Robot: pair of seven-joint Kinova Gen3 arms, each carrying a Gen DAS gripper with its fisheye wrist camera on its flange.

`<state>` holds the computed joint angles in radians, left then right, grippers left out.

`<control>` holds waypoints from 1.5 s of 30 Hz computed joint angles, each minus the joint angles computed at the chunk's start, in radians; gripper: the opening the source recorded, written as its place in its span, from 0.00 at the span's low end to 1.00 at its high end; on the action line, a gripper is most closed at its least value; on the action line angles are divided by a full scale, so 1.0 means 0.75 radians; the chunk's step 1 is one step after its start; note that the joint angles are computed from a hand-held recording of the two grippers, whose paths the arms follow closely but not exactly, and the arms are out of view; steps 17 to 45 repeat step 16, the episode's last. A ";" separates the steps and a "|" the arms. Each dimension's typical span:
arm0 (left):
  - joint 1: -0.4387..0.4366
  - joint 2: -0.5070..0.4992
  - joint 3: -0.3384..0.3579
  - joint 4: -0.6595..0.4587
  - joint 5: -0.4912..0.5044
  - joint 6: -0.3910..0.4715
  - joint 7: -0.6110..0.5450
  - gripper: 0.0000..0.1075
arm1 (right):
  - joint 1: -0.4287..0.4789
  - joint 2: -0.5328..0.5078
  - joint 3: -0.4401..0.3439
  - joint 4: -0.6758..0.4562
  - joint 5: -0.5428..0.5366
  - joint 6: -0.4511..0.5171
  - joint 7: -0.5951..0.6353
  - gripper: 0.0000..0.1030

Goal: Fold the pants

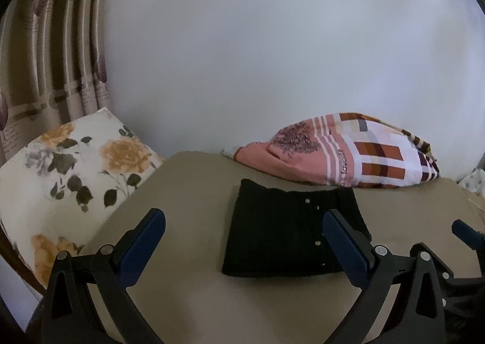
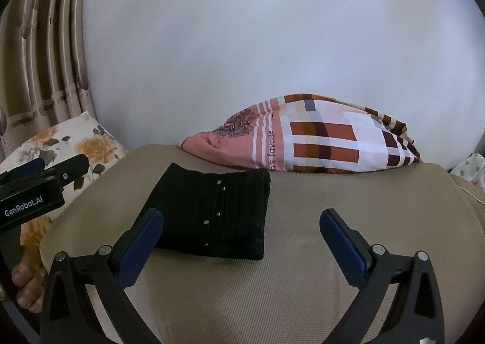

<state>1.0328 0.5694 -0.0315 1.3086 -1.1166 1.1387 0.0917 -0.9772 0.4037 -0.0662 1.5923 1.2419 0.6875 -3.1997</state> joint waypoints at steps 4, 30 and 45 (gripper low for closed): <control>0.010 0.017 -0.008 -0.004 -0.019 0.004 -0.003 0.96 | 0.004 0.010 0.000 -0.008 -0.012 -0.006 0.018 1.00; -0.007 0.011 -0.001 0.037 -0.062 -0.035 0.058 0.96 | -0.009 0.034 0.021 -0.037 -0.064 -0.012 0.070 1.00; -0.007 0.011 -0.001 0.037 -0.062 -0.035 0.058 0.96 | -0.009 0.034 0.021 -0.037 -0.064 -0.012 0.070 1.00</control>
